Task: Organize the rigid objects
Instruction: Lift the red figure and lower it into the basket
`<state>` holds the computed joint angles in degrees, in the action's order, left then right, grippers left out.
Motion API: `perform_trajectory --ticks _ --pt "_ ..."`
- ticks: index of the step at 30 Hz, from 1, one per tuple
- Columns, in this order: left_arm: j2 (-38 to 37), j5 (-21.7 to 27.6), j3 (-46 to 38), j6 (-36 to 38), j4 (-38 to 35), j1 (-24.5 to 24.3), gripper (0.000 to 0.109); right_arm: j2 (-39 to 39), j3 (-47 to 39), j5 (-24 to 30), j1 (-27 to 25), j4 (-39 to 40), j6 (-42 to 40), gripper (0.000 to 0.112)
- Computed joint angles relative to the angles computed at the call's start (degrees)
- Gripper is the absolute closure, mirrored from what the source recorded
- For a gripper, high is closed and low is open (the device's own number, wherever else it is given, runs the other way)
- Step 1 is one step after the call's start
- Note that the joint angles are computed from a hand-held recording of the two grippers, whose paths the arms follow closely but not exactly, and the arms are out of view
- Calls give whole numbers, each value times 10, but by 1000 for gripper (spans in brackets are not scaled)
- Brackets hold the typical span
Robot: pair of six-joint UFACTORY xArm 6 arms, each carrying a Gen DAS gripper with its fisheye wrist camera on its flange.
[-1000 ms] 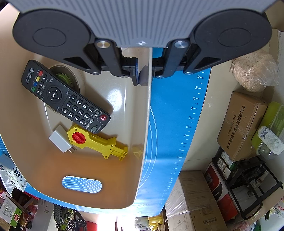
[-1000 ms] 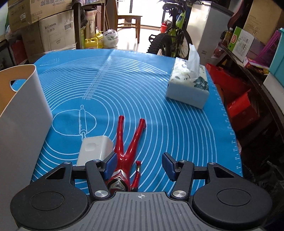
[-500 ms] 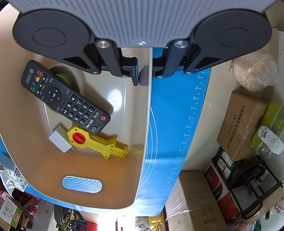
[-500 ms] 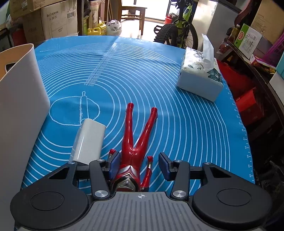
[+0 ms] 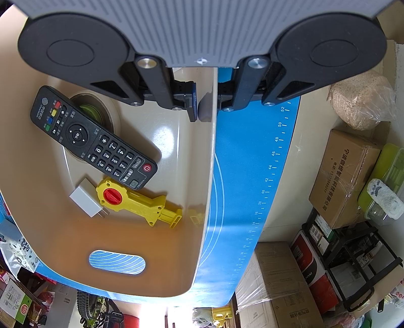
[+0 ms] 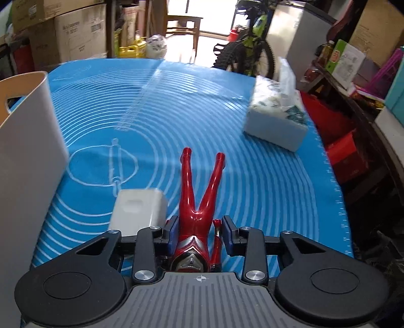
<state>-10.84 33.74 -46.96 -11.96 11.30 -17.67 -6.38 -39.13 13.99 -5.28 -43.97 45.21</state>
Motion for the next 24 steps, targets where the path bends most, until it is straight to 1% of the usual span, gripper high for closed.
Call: perform_trajectory --ticks 2,5,8,10,13,15,19,21,24 --pt "0 0 0 0 0 0 99 -8 5 -5 -4 4 2 70" --pt "0 0 0 0 0 0 99 -17 5 3 -4 -35 34 70" --pt "0 -1 0 0 0 0 99 -35 10 1 -2 -24 30 70" --pt "0 0 0 -1 1 0 99 -53 12 1 3 -42 48 69" --pt "0 0 0 -1 1 0 99 -83 20 -14 6 -44 63 69" --pt "1 0 0 0 0 0 99 -101 21 -20 12 -63 86 69" --pt "1 -1 0 0 0 0 99 -127 20 -32 28 -72 102 69" --pt "1 -1 0 0 0 0 99 -134 16 -29 39 -55 88 69" --pt "1 -1 0 0 0 0 99 -142 8 -21 55 -74 112 69"
